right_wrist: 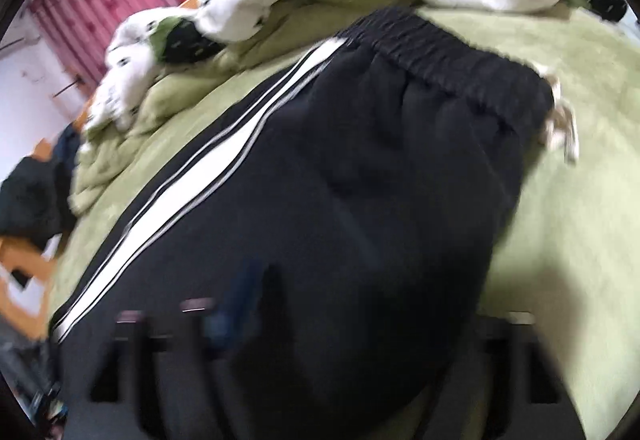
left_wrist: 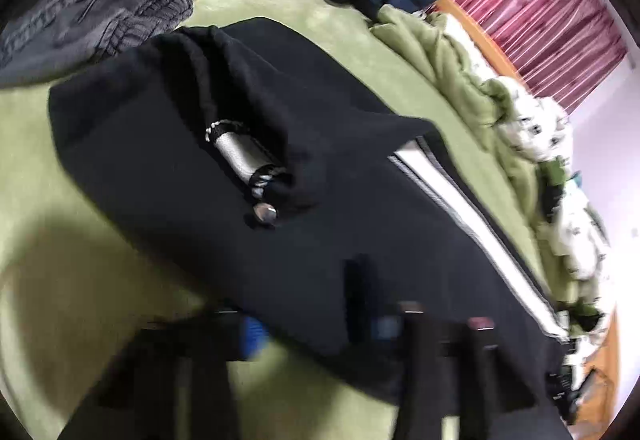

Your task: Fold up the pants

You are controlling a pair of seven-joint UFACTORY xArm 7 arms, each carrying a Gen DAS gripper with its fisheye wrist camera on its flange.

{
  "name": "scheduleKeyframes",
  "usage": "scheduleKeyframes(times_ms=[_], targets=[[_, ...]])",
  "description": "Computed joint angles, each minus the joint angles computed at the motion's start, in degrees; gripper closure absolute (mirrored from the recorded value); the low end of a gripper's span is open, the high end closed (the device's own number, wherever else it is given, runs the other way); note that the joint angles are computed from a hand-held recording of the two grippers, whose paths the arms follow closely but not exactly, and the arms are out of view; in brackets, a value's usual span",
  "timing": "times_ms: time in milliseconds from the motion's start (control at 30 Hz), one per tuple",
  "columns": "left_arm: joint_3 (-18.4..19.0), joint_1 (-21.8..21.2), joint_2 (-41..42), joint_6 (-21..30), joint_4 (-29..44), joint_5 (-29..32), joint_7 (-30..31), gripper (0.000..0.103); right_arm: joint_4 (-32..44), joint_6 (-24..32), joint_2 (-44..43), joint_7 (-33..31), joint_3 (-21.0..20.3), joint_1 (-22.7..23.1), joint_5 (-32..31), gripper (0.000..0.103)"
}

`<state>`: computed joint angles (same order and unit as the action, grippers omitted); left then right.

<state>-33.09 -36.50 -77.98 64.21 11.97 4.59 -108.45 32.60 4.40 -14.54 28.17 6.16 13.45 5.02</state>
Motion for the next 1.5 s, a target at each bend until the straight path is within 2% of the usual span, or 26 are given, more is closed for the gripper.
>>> scheduleKeyframes(times_ms=[33, 67, 100, 133, 200, 233, 267, 333, 400, 500, 600, 700, 767, 833, 933, 1000, 1067, 1133, 1167, 1200, 1233, 1267, 1333, 1367, 1433, 1500], targets=[[0.9, 0.2, 0.0, -0.8, -0.4, 0.3, 0.7, 0.087, 1.5, -0.1, 1.6, 4.2, 3.6, -4.1, -3.6, 0.075], [1.7, 0.5, -0.1, -0.9, -0.5, 0.6, 1.5, 0.090, 2.1, -2.0, 2.7, 5.9, 4.9, -5.8, -4.8, 0.084], [1.5, 1.4, 0.8, -0.2, 0.8, 1.1, 2.1, 0.091, 1.8, -3.6, 2.6, 5.8, 4.1, -5.1, -3.6, 0.086], [1.1, 1.9, 1.3, 0.6, 1.8, 1.3, 2.4, 0.091, 1.1, -4.2, 1.6, 3.2, 1.4, -2.1, 0.0, 0.087], [0.1, 3.2, 4.0, 3.1, 5.8, 1.6, 3.9, 0.092, -1.0, -5.5, -2.4, -6.0, -7.9, 8.3, 9.6, 0.089], [-0.6, 3.1, 4.6, 4.1, 7.5, 1.5, 4.5, 0.092, -1.9, -5.4, -4.6, -8.4, -10.5, 10.8, 10.7, 0.089], [-1.3, 2.8, 4.6, 4.3, 8.8, 1.2, 4.8, 0.092, -2.9, -4.4, -7.2, -8.5, -11.1, 10.9, 9.5, 0.089], [-2.6, 2.2, 5.0, 4.7, 10.9, 0.1, 5.4, 0.092, -4.8, 0.9, -13.7, -8.8, -8.6, 6.6, 7.2, 0.089], [-5.2, 1.4, 6.6, 4.6, 13.7, -2.3, 4.8, 0.092, -6.9, 6.7, -20.4, -10.8, -8.7, 4.0, 5.7, 0.089], [-9.8, 0.0, 9.7, 3.1, 16.8, -6.3, 2.1, 0.092, -9.7, 16.0, -30.5, -16.6, -11.3, 0.3, 3.6, 0.089], [-16.4, -1.2, 13.6, -0.2, 20.2, -9.7, -3.4, 0.092, -13.4, 25.9, -42.0, -23.6, -15.8, -5.1, 2.3, 0.089], [-21.4, -1.0, 18.0, -1.8, 23.4, -10.1, -7.9, 0.091, -16.4, 32.9, -49.8, -29.5, -20.2, -11.2, 1.7, 0.089], [-23.3, -0.2, 21.9, -0.1, 25.5, -8.9, -8.8, 0.089, -19.0, 35.8, -52.7, -32.6, -22.3, -15.1, 1.6, 0.087], [-23.2, -0.5, 24.1, 0.4, 26.2, -7.8, -9.6, 0.087, -21.4, 37.5, -52.8, -35.0, -22.2, -17.4, 1.4, 0.081], [-21.1, -1.6, 26.7, 3.4, 28.6, -6.5, -9.5, 0.076, -23.9, 38.6, -57.2, -36.8, -20.2, -20.6, 2.3, 0.061], [-20.8, -1.5, 29.1, 8.3, 32.0, -5.5, -8.6, 0.064, -24.2, 39.6, -60.3, -36.9, -19.3, -23.0, 2.9, 0.031], [-23.3, -0.1, 30.6, 13.2, 35.9, -3.9, -9.4, 0.061, -24.7, 37.3, -61.2, -36.0, -18.8, -24.7, 4.0, 0.022], [-25.1, 0.7, 30.8, 15.2, 37.7, -4.0, -10.6, 0.061, -23.1, 33.8, -55.8, -34.3, -18.4, -24.6, 5.2, 0.022], [-26.0, 1.4, 31.0, 16.0, 38.7, -4.1, -11.2, 0.061, -21.6, 31.6, -50.6, -32.2, -17.5, -24.4, 5.9, 0.027], [-27.1, 2.3, 31.0, 17.2, 40.0, -3.9, -11.6, 0.061, -21.0, 29.5, -47.7, -31.0, -17.0, -24.5, 6.3, 0.048], [-27.7, 3.0, 31.0, 18.3, 41.1, -3.7, -11.3, 0.061, -20.8, 27.2, -45.8, -28.6, -15.1, -25.9, 5.8, 0.061], [-28.8, 4.2, 31.1, 20.9, 43.3, -3.1, -10.7, 0.061, -20.7, 24.1, -44.4, -28.6, -15.5, -26.1, 4.9, 0.068], [-30.0, 6.1, 30.1, 24.3, 45.9, -2.3, -8.6, 0.061, -19.1, 20.3, -42.6, -32.8, -21.2, -21.9, 7.3, 0.068], [-30.5, 7.2, 29.5, 25.8, 47.3, -2.0, -7.5, 0.061, -18.2, 20.9, -41.7, -32.9, -22.3, -21.3, 8.4, 0.066], [-29.7, 7.9, 28.0, 26.5, 47.6, -1.5, -4.8, 0.061, -16.8, 23.9, -39.7, -31.5, -18.9, -23.7, 6.7, 0.058], [-27.3, 7.2, 27.1, 24.6, 45.6, -2.0, -1.4, 0.061, -17.2, 27.3, -41.7, -32.2, -15.2, -26.4, 2.5, 0.053]])
